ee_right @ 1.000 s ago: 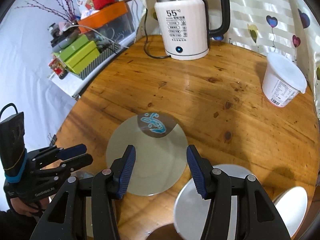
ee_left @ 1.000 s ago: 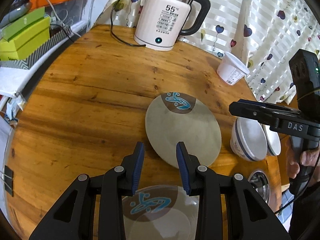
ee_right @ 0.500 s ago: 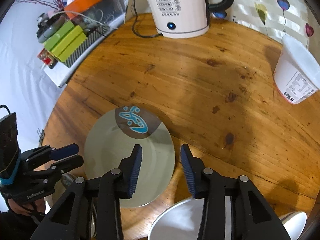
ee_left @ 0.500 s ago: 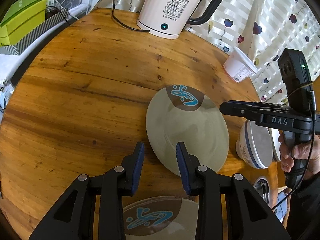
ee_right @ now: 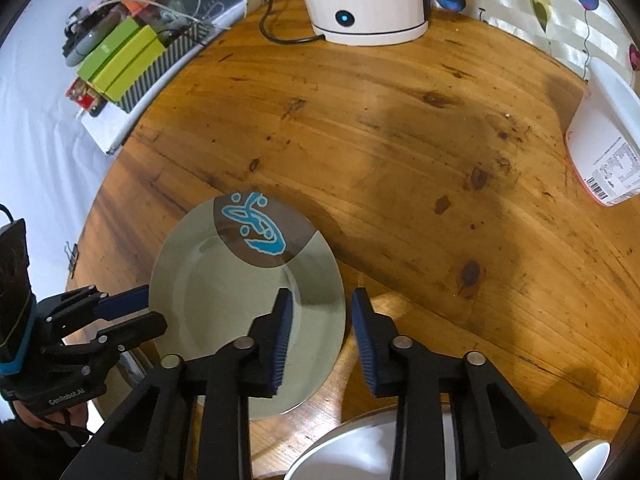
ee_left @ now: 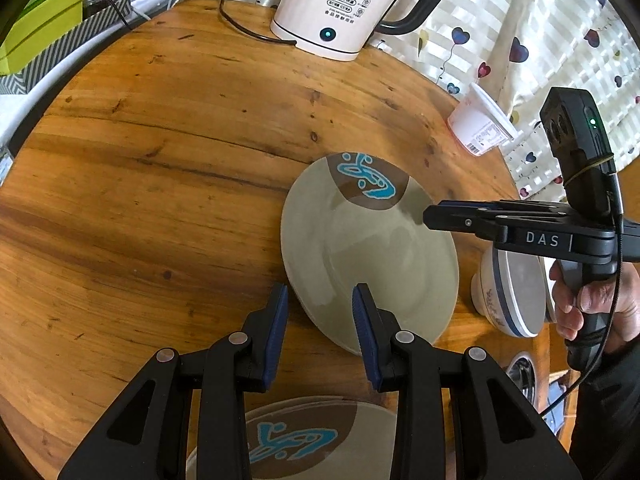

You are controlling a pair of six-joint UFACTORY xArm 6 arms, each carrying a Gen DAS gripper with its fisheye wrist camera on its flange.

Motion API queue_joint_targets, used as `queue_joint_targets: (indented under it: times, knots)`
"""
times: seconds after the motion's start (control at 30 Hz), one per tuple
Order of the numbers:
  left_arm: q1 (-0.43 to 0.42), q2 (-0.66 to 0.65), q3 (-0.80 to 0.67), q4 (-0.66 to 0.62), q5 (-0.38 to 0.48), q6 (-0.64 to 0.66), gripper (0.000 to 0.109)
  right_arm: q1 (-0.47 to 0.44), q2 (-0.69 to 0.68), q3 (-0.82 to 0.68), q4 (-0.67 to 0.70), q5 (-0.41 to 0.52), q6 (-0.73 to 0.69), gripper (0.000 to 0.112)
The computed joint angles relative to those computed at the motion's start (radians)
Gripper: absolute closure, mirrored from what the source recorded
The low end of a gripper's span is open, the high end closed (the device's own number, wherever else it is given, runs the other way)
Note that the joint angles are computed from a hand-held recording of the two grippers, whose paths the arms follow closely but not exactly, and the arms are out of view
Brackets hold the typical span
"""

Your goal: Organize plates and bowls

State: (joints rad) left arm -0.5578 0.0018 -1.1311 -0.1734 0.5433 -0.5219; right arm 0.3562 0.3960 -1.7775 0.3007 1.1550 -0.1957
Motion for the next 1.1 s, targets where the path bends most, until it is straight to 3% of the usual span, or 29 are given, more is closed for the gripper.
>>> queue_joint_targets:
  times: [0.2,1.1]
  knots:
    - [-0.002,0.002,-0.002,-0.003,-0.002,0.007,0.074,-0.001,0.001,0.005,-0.005,-0.003,0.005,0.095]
    - [0.009,-0.078,0.054,0.088,-0.026,-0.081,0.074,0.021,-0.049,0.033,0.004,-0.023,0.020,0.095]
